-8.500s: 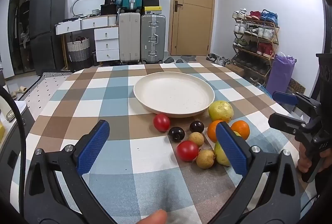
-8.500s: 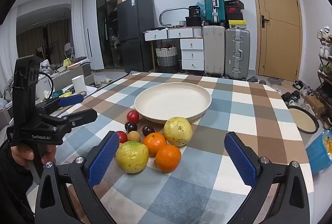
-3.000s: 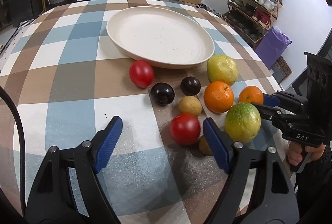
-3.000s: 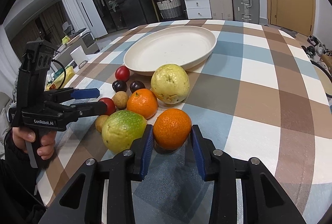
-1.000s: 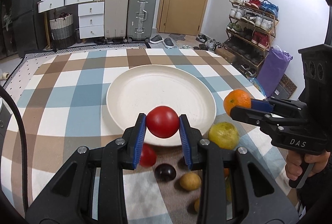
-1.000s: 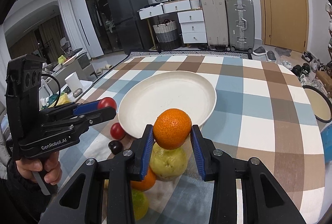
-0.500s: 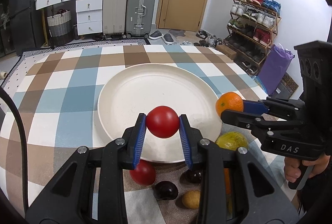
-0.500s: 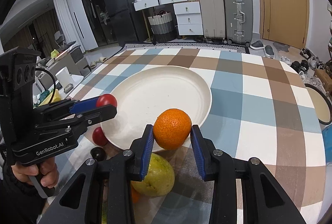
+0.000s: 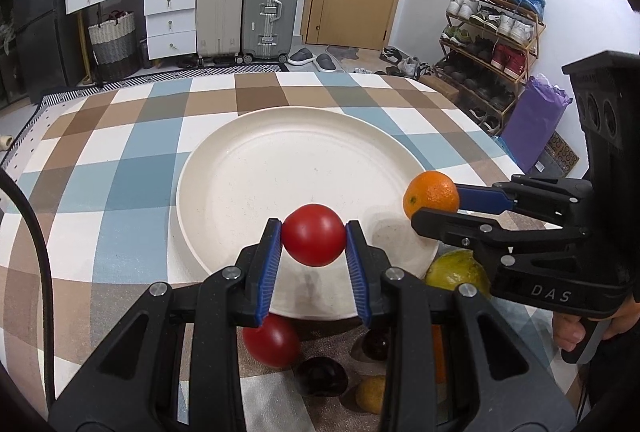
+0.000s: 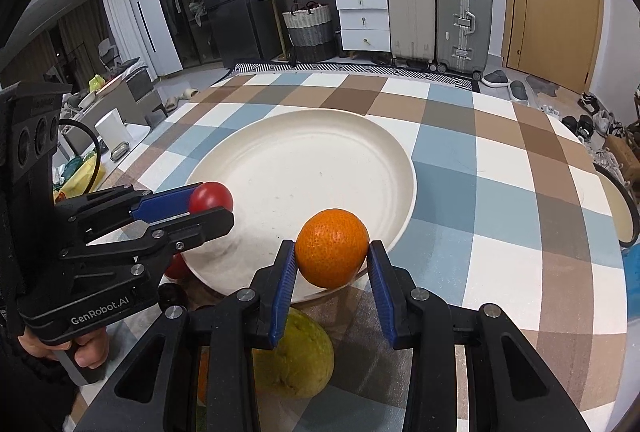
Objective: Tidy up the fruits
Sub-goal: 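Carry the tangerine and tomato over the plate and open both grippers, then pull both open grippers back from the plate toward the fruit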
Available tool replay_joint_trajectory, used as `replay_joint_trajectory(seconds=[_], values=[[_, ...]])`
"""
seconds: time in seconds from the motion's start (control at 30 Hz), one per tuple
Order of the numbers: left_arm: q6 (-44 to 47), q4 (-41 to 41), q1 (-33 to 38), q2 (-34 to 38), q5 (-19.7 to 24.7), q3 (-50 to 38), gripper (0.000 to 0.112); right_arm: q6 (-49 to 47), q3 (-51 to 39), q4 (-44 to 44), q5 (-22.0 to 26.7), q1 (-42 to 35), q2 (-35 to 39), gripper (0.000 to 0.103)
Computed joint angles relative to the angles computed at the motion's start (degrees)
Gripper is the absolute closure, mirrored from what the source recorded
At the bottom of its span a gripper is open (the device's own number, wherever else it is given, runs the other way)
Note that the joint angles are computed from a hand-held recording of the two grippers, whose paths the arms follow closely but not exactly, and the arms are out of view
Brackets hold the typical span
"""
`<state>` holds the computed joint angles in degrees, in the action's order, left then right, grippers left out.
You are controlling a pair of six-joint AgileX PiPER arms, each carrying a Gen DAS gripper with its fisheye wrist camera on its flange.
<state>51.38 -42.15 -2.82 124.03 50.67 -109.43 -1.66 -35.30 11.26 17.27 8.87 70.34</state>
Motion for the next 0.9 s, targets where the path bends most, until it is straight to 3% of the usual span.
replay_joint_trajectory(seconds=[0.37, 0.43, 0.47, 0.5, 0.63, 0.67, 0.77, 0.87, 0.9], values=[[-0.53, 1.46, -0.04, -0.58, -0.71, 0.52, 0.082, 4.67, -0.65, -4.45, 0.62, 0.63, 0.11, 0.066], [-0.77, 2.13, -0.01, -0.94, -0.70, 0.83, 0.077, 4.16, -0.50, -3.74, 0.60, 0.45, -0.53, 0.066], [-0.80, 2.35, 0.12, -1.44, -0.92, 1.48, 0.069, 5.07, -0.37, -4.59, 0.71, 0.57, -1.10, 0.065], [-0.99, 2.63, 0.17, -1.85, -1.20, 1.96, 0.057, 6.12, -0.19, -5.66, 0.90, 0.85, -1.82, 0.061], [3.37, -1.47, 1.80, -5.40, -2.59, 6.60, 0.038, 12.43, 1.33, -11.65, 1.42, 2.54, -5.79, 0.051], [4.44, -2.34, 2.22, -6.72, -3.17, 8.16, 0.030, 14.85, 1.59, -13.93, 1.87, 3.09, -6.71, 0.045], [7.66, -4.55, 3.45, -10.12, -4.11, 12.31, 0.024, 18.60, 3.25, -16.79, 2.03, 3.95, -10.51, 0.019], [8.63, -4.47, 4.31, -13.23, -5.54, 16.42, 0.010, 21.37, 4.70, -17.98, 2.56, 4.44, -14.31, 0.008], [9.72, -5.19, 4.69, -14.23, -6.02, 17.94, 0.010, 24.39, 5.14, -20.27, 3.00, 5.13, -15.59, 0.002]])
